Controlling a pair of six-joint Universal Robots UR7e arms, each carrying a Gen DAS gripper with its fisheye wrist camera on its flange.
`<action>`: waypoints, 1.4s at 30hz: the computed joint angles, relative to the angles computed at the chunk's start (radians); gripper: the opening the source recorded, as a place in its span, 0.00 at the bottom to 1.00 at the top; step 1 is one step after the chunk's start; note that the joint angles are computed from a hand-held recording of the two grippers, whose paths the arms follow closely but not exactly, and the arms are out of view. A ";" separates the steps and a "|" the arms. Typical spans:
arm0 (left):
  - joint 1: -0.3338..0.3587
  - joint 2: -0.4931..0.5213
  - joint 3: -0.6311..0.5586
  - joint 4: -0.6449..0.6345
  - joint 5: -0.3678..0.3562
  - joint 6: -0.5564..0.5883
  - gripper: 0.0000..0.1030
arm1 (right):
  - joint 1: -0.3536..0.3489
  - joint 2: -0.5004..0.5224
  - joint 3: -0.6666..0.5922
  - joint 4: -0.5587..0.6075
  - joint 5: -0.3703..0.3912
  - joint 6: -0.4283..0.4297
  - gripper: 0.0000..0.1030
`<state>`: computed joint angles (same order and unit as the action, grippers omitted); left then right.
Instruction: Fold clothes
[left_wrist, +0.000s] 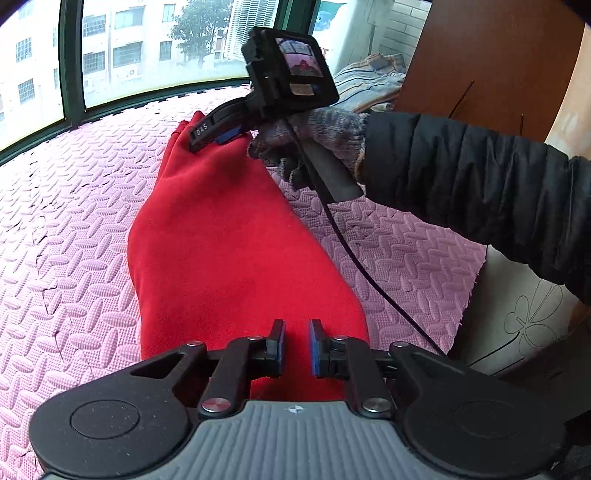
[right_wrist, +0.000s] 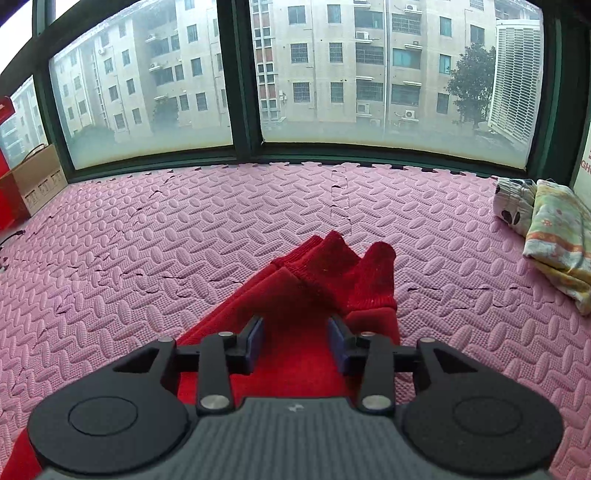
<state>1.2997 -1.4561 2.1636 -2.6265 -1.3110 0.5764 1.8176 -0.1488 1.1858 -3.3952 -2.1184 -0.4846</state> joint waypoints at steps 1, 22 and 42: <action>0.001 0.001 0.000 0.001 0.000 -0.001 0.20 | 0.000 0.006 -0.012 0.006 -0.001 0.000 0.38; 0.035 0.019 -0.005 -0.131 0.051 -0.012 0.35 | 0.088 -0.240 0.451 -0.005 0.068 -0.004 0.53; 0.062 -0.031 0.042 -0.178 0.082 -0.004 0.46 | 0.259 -0.212 0.780 -0.367 0.069 -0.063 0.72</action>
